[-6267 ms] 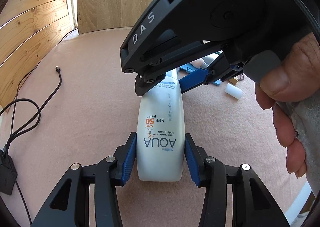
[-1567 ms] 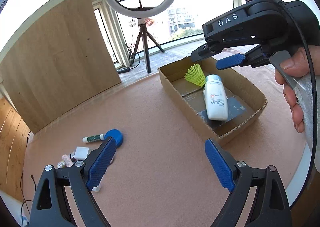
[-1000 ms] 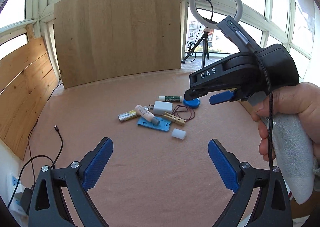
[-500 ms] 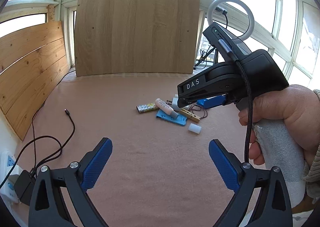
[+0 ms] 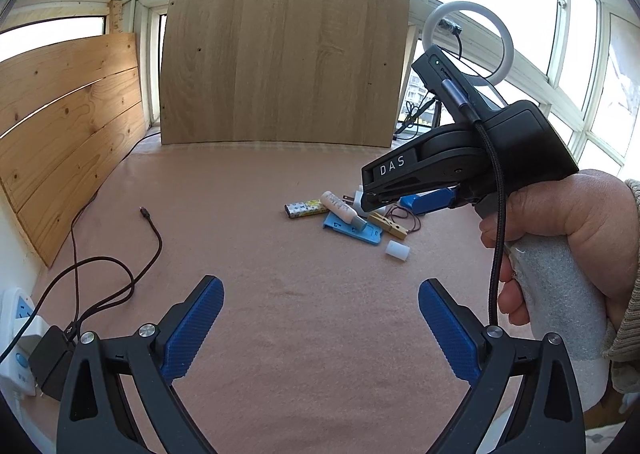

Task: Organize objects
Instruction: 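Move the right tool back over the pink lotion tube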

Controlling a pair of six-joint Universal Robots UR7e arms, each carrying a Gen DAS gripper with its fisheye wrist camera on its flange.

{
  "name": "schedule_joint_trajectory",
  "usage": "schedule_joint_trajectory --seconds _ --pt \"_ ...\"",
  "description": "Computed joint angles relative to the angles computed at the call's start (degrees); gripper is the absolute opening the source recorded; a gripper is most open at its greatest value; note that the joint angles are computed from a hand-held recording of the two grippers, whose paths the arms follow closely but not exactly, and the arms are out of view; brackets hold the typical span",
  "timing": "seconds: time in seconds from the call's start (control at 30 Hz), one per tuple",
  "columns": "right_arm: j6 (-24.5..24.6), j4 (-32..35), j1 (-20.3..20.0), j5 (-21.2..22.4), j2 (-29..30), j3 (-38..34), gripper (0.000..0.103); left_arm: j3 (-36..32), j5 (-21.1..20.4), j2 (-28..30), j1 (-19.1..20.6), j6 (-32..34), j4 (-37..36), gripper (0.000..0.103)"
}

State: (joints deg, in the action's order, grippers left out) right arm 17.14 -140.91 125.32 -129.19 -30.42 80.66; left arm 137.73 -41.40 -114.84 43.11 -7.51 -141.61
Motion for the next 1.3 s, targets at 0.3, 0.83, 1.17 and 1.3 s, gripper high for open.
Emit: schedule_joint_trajectory --seconds 0.3,0.83,1.17,1.3 --pt "1.13 -1.6 -0.49 0.12 -1.53 2.51 0.056 -0.17 -1.15 0.72 0.13 0.45 0.59 0.1" --pt "0.88 -3.11 -2.74 0.24 -3.53 5.1 0.056 -0.51 -2.11 5.31 0.81 0.95 -2.08 0.1" --pt "-0.08 -2.39 -3.06 0.3 -2.15 3.26 0.056 -1.54 -2.57 6.82 2.72 2.2 -3.56 0.1" --pt "-1.09 -2.37 -3.34 1.25 -1.13 2.13 0.056 -1.98 -1.8 7.38 3.66 2.36 -3.29 0.1"
